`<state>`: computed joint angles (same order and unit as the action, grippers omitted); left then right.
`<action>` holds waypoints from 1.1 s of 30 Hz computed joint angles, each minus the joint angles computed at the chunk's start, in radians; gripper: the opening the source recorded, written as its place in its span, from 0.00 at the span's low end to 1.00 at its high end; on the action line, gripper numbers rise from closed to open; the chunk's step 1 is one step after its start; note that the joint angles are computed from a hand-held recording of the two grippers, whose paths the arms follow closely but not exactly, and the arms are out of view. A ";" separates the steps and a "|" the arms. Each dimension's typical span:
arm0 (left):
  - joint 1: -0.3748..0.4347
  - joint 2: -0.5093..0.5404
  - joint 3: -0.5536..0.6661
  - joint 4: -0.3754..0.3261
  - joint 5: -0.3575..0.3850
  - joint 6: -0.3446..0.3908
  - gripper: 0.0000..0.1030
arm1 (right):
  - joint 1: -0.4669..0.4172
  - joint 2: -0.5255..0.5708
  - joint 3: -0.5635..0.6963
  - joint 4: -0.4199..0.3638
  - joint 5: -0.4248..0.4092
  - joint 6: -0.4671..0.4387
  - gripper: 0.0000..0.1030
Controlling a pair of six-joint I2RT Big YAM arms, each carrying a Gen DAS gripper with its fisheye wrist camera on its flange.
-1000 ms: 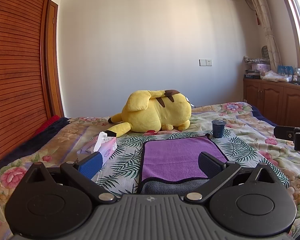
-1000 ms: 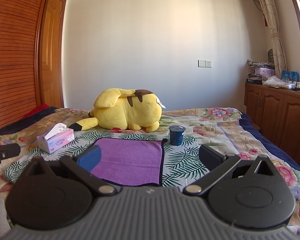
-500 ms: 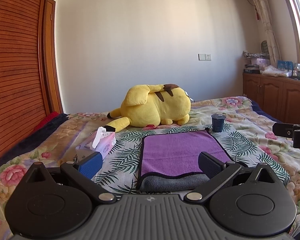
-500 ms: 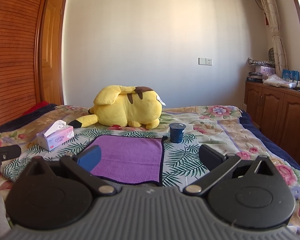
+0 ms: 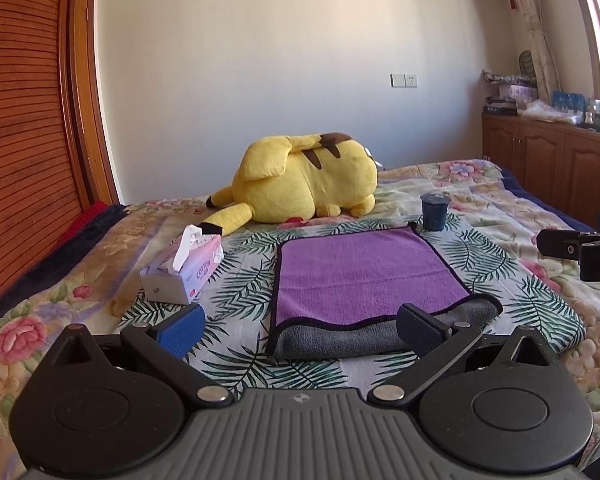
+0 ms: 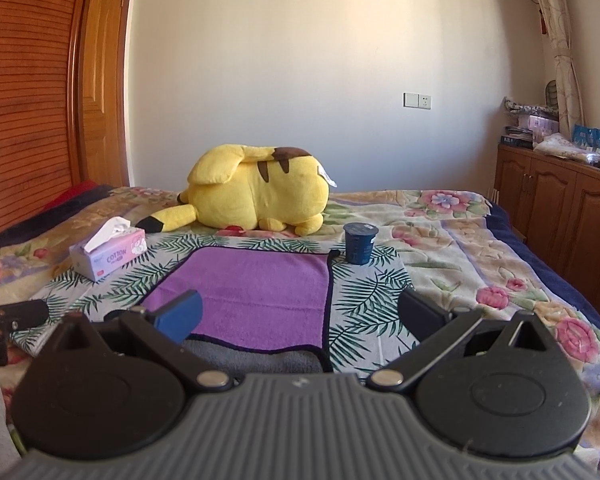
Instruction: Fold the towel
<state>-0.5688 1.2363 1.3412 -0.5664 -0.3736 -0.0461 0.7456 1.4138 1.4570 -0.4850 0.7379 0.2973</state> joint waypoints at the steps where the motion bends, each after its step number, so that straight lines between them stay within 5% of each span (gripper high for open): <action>1: 0.003 0.005 0.006 -0.011 0.007 -0.003 0.84 | -0.003 0.003 0.003 -0.004 -0.007 0.000 1.00; 14: 0.033 0.061 0.052 -0.061 0.086 0.029 0.84 | -0.038 0.047 0.058 -0.089 -0.117 -0.025 0.99; 18: 0.047 0.084 0.076 -0.077 0.104 0.037 0.82 | -0.061 0.065 0.081 -0.131 -0.163 -0.029 0.85; 33: 0.121 0.184 0.162 -0.114 0.217 0.069 0.64 | -0.145 0.165 0.190 -0.272 -0.322 -0.072 0.75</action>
<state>-0.4482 1.4201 1.5031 -0.6806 -0.1570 0.0230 0.6003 1.5787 1.6468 -0.7569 0.4156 0.2248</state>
